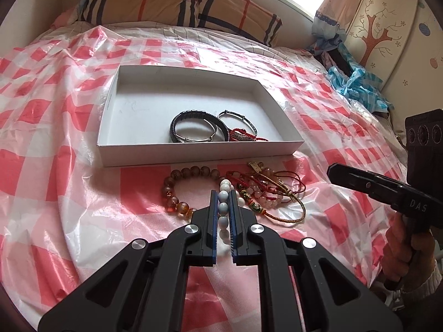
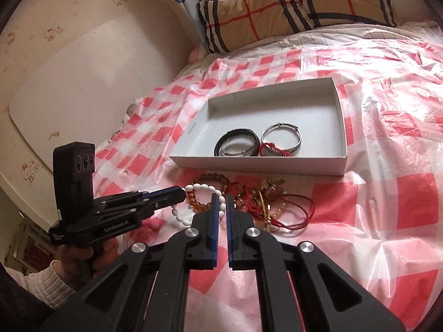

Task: Organize jewelry
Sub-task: 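Grasp the white bead bracelet with the left gripper while the right reaches the red cords, then grasp the gold cord bracelet with the right gripper while the left lifts the white bead bracelet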

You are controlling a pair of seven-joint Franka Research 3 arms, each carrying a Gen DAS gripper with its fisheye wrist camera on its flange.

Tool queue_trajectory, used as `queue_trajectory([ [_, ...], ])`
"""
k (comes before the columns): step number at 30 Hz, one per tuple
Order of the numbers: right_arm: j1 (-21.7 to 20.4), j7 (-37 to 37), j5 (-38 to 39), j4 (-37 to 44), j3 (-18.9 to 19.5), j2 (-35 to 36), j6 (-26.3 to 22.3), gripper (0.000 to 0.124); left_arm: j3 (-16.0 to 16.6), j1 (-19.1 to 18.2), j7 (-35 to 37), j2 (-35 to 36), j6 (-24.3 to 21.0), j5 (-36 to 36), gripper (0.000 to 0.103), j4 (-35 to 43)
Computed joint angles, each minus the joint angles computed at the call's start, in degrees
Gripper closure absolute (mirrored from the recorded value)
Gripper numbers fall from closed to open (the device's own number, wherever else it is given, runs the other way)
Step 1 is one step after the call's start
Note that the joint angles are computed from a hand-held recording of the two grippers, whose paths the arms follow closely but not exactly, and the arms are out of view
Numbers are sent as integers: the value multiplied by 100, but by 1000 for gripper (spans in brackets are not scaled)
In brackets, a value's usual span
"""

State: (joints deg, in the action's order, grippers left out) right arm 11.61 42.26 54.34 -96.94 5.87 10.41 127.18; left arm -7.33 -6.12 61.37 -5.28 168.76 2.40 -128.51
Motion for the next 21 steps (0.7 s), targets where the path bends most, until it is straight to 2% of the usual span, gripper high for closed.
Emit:
queue_trajectory([
  [5, 123, 663, -931, 95, -86, 61, -83, 114, -23, 7, -134, -169, -66, 142, 96, -59],
  [7, 133, 909, -1117, 40, -98, 134, -29, 88, -32, 7, -181, -191, -83, 204, 96, -70],
  [10, 183, 1302, -1530, 162, -99, 377, -77, 88, -14, -22, -163, -195, -111, 191, 96, -83],
  [12, 192, 1467, -1661, 258, -67, 527, -105, 89, -1, -29, -142, -179, -132, 180, 96, -84],
  [14, 177, 1418, -1636, 283, -5, 595, -64, 103, 20, -38, -95, -155, -144, 120, 96, -81],
  [15, 155, 1373, -1590, 310, 25, 625, -94, 115, 28, -37, -77, -150, -149, 95, 96, -83],
  [18, 64, 1091, -1262, 240, 111, 529, -84, 118, 61, -59, 35, -146, -105, -48, 96, -83],
  [21, -77, 760, -622, 235, 162, 384, -179, 119, 82, -78, 136, -141, -32, -185, 96, -61],
])
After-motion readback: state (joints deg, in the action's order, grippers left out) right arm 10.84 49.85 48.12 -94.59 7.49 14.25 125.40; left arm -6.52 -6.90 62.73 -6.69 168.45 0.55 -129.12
